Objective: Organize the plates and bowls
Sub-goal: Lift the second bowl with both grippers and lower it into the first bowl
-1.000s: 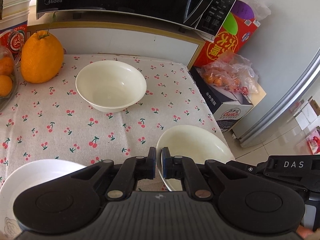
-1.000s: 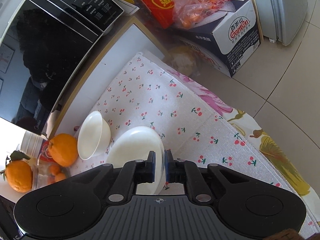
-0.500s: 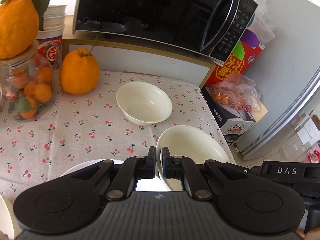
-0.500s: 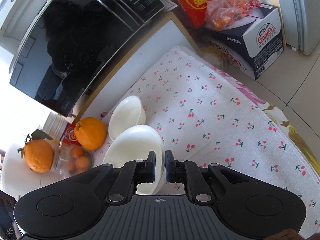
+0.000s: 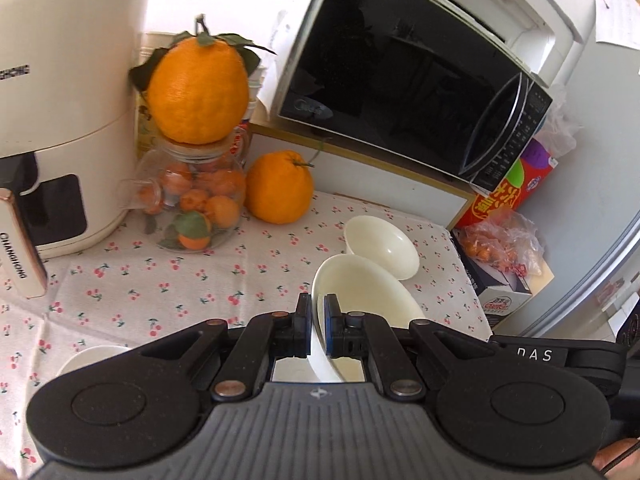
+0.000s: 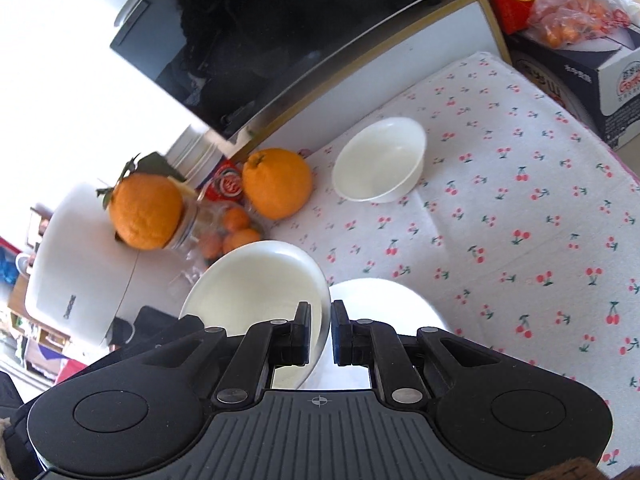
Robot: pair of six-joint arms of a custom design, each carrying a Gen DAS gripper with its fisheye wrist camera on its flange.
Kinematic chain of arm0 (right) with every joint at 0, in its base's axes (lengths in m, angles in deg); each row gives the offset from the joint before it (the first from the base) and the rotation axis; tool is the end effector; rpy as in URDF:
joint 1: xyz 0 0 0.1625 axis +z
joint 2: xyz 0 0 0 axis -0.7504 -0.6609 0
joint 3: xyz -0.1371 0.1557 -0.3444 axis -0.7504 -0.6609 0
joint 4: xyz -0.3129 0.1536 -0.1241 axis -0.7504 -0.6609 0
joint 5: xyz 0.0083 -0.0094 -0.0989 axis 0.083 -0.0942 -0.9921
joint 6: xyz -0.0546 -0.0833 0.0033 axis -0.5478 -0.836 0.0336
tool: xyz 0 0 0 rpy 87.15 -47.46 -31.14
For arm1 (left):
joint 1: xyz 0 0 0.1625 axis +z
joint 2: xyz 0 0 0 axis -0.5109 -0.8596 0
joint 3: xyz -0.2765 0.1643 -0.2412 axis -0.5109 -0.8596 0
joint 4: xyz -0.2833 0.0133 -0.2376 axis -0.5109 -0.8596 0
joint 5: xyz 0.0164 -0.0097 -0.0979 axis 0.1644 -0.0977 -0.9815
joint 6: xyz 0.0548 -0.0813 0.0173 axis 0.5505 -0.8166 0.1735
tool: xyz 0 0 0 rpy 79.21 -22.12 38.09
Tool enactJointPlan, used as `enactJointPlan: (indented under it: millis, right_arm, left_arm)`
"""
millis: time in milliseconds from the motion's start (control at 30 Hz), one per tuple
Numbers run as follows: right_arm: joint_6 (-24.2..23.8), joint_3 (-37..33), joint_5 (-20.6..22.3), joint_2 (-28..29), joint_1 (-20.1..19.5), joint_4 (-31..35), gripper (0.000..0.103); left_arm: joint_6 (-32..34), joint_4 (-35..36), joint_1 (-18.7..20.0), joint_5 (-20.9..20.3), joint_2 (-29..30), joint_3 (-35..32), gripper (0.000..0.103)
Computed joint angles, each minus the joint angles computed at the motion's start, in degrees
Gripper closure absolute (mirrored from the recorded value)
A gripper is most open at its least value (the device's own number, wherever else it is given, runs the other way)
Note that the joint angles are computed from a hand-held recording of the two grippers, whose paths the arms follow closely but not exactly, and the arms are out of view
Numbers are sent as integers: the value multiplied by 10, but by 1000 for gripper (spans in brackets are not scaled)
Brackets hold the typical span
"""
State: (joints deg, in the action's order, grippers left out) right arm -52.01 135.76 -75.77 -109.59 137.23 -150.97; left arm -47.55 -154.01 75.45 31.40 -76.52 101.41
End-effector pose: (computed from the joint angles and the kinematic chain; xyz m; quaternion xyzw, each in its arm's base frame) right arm 0.1158 -0.6268 0.1779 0.0826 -0.9676 0.2356 0.0375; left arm -0.2391 -0.5410 0.0964 0.0021 0.8630 -0.4484 0.2326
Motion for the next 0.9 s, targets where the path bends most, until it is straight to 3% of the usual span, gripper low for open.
enactJointPlan:
  millis: [200,300,467,900]
  right_arm:
    - [-17,0,1,22,25,4,92]
    - [-22,0,-1,35,39,-5,92]
    - [-29,-4,0,54,54,-4,91]
    - [-51,1,-34,89,81,6,90]
  left_arm:
    - [-17,-61,5,14,-31,68,98]
    - [-38,-58,12,8,-53,90,98]
    - [-93,-38,19,3,-90,128,98]
    - [-161,75,13,45,-149,173,98]
